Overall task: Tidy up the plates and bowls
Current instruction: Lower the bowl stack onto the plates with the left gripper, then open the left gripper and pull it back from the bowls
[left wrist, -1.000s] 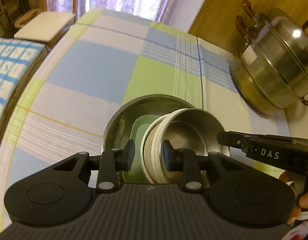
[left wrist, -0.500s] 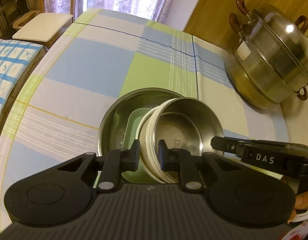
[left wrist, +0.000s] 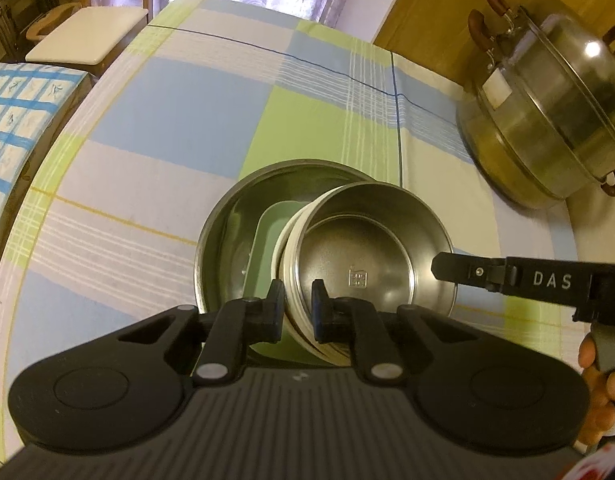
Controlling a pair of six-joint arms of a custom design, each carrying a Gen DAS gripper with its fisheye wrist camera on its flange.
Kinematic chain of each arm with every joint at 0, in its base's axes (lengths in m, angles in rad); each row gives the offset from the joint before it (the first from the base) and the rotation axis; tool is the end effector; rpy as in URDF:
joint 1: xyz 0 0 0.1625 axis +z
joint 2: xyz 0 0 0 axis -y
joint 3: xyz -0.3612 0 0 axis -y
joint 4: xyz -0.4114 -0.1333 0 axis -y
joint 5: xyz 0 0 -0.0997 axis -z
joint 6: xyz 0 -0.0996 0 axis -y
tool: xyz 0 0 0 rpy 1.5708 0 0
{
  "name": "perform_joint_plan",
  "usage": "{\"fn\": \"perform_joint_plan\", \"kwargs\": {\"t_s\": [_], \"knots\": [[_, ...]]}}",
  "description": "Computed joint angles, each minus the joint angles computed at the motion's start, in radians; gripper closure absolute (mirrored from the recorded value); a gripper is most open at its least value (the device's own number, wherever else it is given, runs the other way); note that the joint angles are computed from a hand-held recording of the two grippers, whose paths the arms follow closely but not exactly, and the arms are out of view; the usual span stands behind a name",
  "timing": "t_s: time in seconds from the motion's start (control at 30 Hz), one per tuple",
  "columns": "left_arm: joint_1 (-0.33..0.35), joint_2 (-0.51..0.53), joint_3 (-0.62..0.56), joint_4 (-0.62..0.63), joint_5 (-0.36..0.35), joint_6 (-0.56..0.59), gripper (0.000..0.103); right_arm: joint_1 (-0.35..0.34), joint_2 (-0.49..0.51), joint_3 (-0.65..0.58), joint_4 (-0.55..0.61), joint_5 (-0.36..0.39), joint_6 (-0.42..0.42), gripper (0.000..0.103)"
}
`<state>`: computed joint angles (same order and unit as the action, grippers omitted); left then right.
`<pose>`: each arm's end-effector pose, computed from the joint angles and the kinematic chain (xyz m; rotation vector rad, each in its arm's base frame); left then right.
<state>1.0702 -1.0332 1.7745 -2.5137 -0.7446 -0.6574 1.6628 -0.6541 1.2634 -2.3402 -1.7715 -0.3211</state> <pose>-0.1066 -0.6252 0.1488 -0.2988 2.4225 -0.7913 0.1808 -0.7245 0.0664 0.5753 -2.8605 0.1990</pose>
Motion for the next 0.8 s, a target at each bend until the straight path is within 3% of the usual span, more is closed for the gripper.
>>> {"fn": "perform_joint_plan", "kwargs": {"t_s": [0.23,0.5,0.67,0.73,0.8], "knots": [[-0.003,0.007,-0.015,0.009,0.009,0.008,0.091,-0.006,0.025,-0.062,0.083,0.002,0.108,0.094],[-0.002,0.013,-0.021,0.015,0.016,0.004,0.091,0.004,0.022,-0.053,0.063,-0.012,0.087,0.093],[-0.012,0.008,-0.006,-0.008,0.039,0.007,0.091,0.005,-0.001,-0.005,0.006,-0.011,0.028,0.091],[-0.026,0.003,0.007,-0.024,0.065,0.015,0.091,0.004,-0.020,0.025,-0.031,0.003,-0.004,0.087],[-0.044,-0.007,0.025,-0.048,0.092,0.026,0.091,-0.002,-0.051,0.068,-0.072,0.036,-0.034,0.072]]}}
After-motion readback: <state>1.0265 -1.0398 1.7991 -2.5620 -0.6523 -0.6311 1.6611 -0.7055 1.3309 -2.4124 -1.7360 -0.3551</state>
